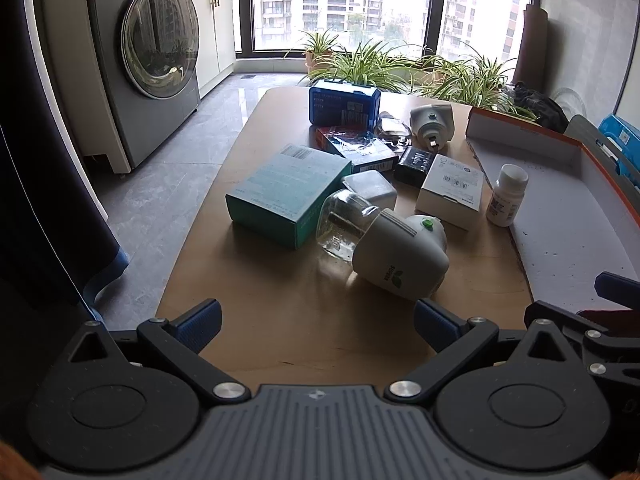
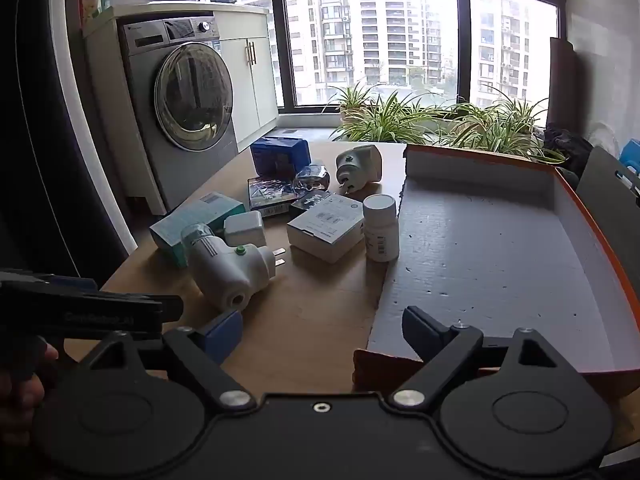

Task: Organize rigid objects
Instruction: 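Grasp the teal bandage box with left tool while right tool grasps white diffuser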

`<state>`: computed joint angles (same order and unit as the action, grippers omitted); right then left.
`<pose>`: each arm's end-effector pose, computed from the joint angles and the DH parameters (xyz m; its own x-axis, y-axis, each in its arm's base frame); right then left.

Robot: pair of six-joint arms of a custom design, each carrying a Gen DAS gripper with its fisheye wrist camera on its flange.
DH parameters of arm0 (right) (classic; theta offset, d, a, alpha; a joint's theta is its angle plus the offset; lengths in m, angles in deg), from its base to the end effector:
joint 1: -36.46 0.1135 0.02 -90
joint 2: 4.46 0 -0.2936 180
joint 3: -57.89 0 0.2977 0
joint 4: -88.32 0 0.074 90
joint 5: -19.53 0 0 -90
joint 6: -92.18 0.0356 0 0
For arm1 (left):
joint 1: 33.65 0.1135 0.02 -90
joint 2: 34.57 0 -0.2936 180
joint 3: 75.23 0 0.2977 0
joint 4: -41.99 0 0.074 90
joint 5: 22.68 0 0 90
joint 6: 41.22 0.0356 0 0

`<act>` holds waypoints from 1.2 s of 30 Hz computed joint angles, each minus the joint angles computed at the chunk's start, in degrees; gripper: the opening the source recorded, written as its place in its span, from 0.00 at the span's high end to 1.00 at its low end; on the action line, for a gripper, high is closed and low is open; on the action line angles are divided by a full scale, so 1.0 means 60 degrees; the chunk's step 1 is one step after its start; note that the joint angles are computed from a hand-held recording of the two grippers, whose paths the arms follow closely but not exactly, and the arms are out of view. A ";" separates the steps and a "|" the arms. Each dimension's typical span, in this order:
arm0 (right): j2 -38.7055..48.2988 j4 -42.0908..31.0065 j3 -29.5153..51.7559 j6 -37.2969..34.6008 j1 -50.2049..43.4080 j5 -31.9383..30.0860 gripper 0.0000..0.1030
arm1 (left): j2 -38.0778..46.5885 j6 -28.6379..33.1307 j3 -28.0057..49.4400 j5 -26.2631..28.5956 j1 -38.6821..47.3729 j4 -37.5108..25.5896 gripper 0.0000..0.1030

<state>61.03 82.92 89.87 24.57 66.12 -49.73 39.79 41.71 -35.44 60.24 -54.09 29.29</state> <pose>0.2060 0.1028 0.1489 -0.5897 0.0741 -0.8042 0.0014 0.9959 0.0907 0.2453 -0.0867 0.1470 -0.7161 0.1365 -0.6845 0.1814 0.9834 0.0063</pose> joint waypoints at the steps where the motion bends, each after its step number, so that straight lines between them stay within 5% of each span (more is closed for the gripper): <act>1: -0.0099 -0.0023 -0.0051 -0.0044 -0.0066 -0.0096 0.01 | 0.0036 0.0021 0.0016 0.0022 0.0033 0.0014 0.00; 36: 0.1604 -0.0960 0.1771 0.0133 0.0531 0.0176 0.01 | 0.1098 0.1682 0.1354 0.1546 0.1811 -0.0937 0.00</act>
<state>70.66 77.17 100.50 25.37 69.30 -48.68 46.38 51.80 -27.32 69.52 -43.22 23.67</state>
